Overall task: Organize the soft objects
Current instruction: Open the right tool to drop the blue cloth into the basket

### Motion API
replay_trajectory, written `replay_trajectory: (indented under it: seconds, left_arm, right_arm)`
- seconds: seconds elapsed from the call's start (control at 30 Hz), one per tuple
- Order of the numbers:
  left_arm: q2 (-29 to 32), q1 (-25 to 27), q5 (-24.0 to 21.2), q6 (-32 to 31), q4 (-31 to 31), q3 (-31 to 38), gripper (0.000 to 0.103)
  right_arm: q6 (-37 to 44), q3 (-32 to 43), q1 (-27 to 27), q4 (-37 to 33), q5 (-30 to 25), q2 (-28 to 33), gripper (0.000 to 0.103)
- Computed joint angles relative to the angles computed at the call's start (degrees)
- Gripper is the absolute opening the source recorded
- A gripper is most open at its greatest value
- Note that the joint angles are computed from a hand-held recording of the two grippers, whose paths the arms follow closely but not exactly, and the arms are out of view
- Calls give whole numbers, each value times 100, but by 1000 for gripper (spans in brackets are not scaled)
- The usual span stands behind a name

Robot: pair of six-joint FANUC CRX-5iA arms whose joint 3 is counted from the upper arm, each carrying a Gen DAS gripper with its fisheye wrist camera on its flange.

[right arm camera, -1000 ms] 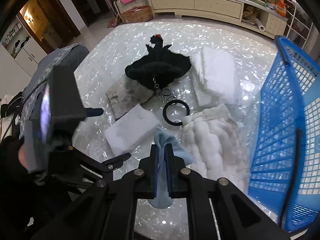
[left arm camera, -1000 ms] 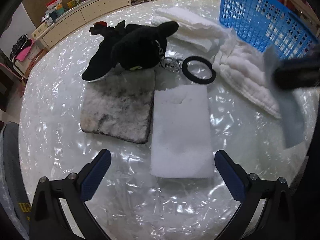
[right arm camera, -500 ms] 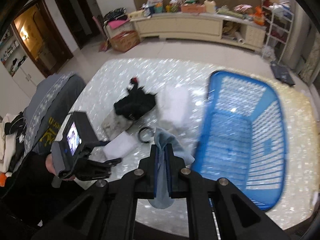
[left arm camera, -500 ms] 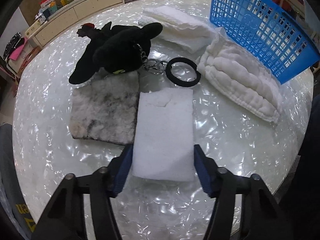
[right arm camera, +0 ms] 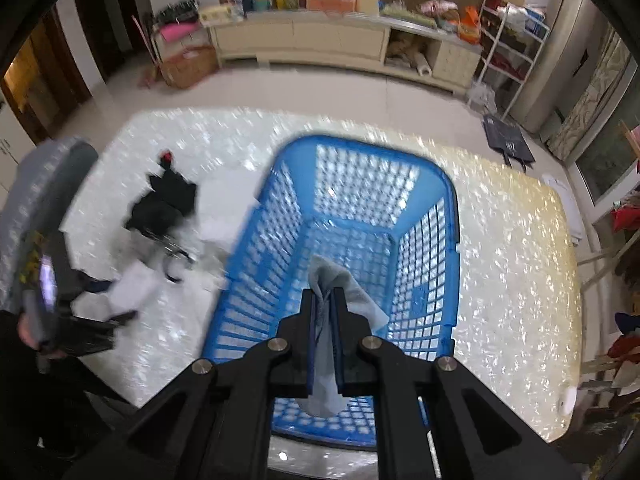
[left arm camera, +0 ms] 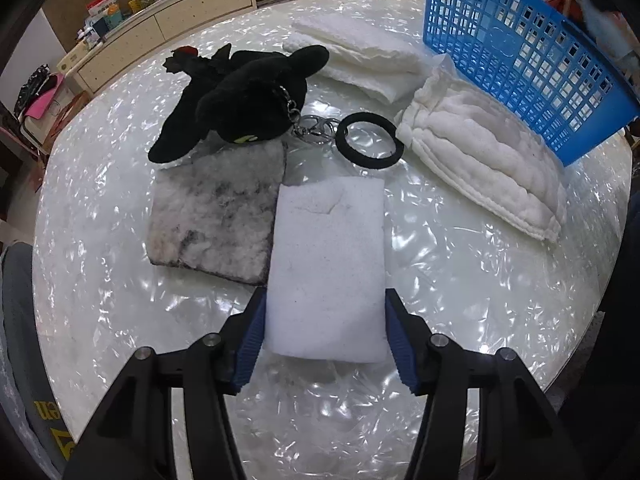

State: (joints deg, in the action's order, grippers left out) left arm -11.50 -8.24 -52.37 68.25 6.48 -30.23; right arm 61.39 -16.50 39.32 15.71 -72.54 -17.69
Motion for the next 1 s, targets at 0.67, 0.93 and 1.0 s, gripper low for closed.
replay_trajectory:
  seconds: [0.67, 0.93, 1.0]
  left_arm:
    - [-342, 311, -19, -335, 442, -269, 54]
    - [-751, 479, -202, -420, 776, -320, 54]
    - [-850, 480, -281, -444, 851, -280, 54]
  right_arm:
    - [750, 81, -688, -899, 4, 1078, 41]
    - [507, -131, -484, -647, -18, 697, 71]
    - [430, -183, -482, -693, 3, 483, 86]
